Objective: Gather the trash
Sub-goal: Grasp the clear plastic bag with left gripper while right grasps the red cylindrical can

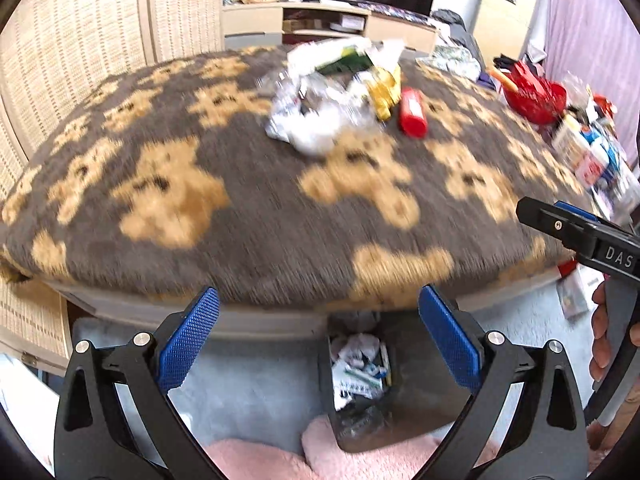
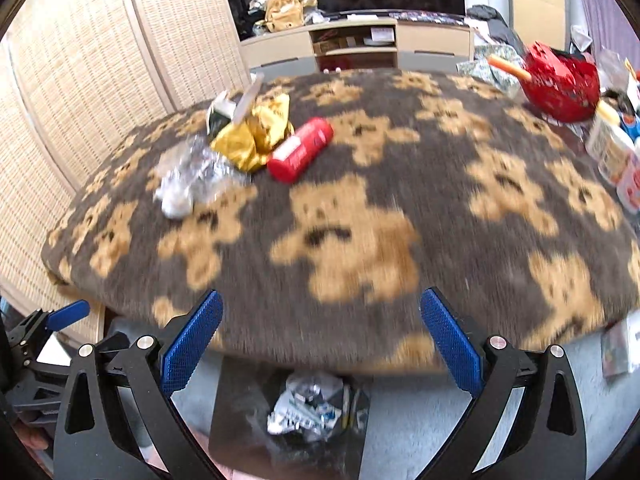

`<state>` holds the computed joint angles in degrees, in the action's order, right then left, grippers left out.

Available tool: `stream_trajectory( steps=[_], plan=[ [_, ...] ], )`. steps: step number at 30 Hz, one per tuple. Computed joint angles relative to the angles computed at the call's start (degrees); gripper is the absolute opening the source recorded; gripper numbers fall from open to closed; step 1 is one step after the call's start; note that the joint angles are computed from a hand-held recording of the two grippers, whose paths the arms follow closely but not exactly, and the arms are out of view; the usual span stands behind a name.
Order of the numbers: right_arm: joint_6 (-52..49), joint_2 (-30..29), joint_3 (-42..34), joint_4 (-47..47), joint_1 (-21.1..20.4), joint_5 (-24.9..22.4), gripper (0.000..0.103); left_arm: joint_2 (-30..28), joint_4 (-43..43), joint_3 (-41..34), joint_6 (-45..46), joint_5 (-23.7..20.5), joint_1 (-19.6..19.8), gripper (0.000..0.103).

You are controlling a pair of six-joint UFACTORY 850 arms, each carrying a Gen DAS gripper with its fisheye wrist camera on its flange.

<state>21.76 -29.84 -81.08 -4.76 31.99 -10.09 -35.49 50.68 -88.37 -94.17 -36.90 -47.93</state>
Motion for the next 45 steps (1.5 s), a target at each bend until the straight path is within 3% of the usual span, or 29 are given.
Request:
stream_trajectory(
  steps=[13,15,22,26,28,30,39,45],
  plan=[
    [1.65,-10.92,-17.74,-1.08,-1.52,-4.09,0.099,-3.95,4.12,-10.17,4.56,0.57,5.25,0.094],
    [0.66,-12.69,-20.57,-0.32,-1.71,-4.97,0.098,-5.08,3.55,-12.19,6.37,0.83,5.94,0.090],
    [-6.85,-18.76,-30.13,7.38,-2.16,-9.07,0.075,-9.91,-5.31,-19.06,16.67,2.32,8.38,0.060],
    [-8.72,-21.85,-34.81,9.06,-1.96,-11.20,0.072,-12.32,-9.02,-22.49,21.51,2.21,9.21,0.041],
    [-8.23,-24.05,-37.96,8.25,-1.74,-13.29,0.067,-12.90,-9.79,-23.15,22.69,2.54,9.49,0.039],
    [-7.60,-25.92,-40.55,7.58,-1.60,-15.27,0.062,-13.24,-10.30,-23.48,23.58,2.85,9.67,0.025],
    [-9.04,-33.09,-50.54,7.90,-0.63,-21.29,0.046,-14.31,-9.61,-24.99,24.74,3.00,10.05,0.015],
    [-6.59,-29.20,-44.60,3.10,0.00,-18.19,0.037,-13.60,-7.05,-24.25,22.88,2.86,9.59,0.011]
  ],
)
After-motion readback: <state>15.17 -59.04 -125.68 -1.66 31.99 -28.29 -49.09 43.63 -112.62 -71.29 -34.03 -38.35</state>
